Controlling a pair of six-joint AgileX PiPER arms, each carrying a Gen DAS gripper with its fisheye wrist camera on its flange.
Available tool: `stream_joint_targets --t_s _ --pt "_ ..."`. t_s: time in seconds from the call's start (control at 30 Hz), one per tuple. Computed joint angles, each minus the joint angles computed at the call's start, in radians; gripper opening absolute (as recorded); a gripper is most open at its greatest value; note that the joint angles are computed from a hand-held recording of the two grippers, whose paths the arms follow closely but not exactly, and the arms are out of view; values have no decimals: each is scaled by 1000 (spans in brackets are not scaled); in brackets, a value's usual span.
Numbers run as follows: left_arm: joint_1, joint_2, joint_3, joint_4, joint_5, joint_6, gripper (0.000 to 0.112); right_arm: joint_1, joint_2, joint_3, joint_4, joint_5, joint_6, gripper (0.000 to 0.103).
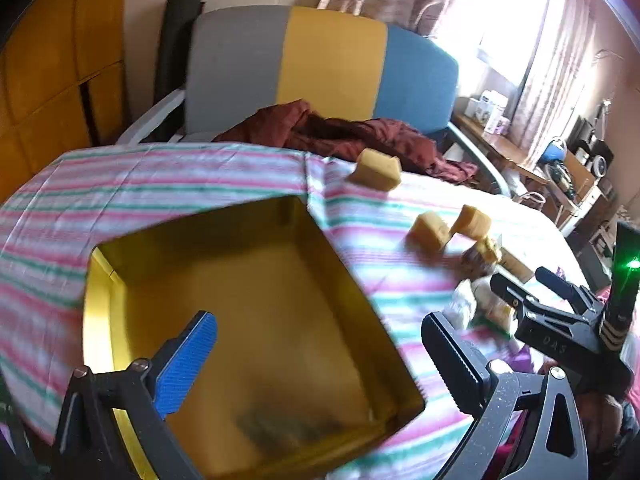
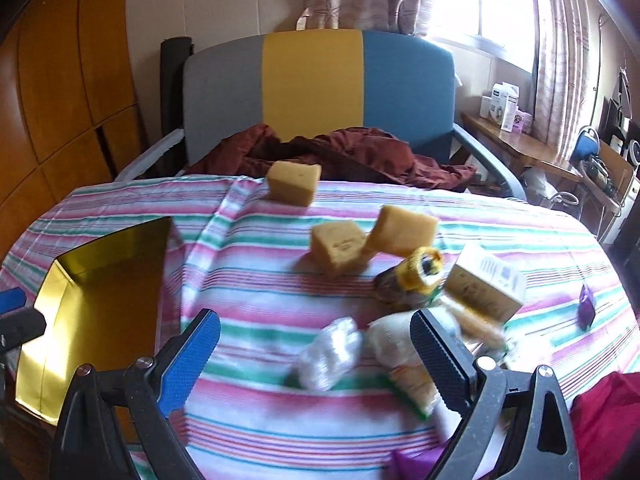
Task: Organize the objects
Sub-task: 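Grasp a yellow sponge from the cloth with both tools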
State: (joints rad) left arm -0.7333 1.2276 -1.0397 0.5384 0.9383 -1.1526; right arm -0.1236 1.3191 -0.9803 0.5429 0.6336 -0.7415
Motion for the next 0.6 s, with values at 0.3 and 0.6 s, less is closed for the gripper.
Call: stream_joint_targets --t_s 0.3,0.6 --pt "151 281 -315 -109 -44 272 103 -91 203 -247 -10 73 0 98" --pt "226 647 -740 -194 27 473 103 -147 403 -453 47 67 -39 98"
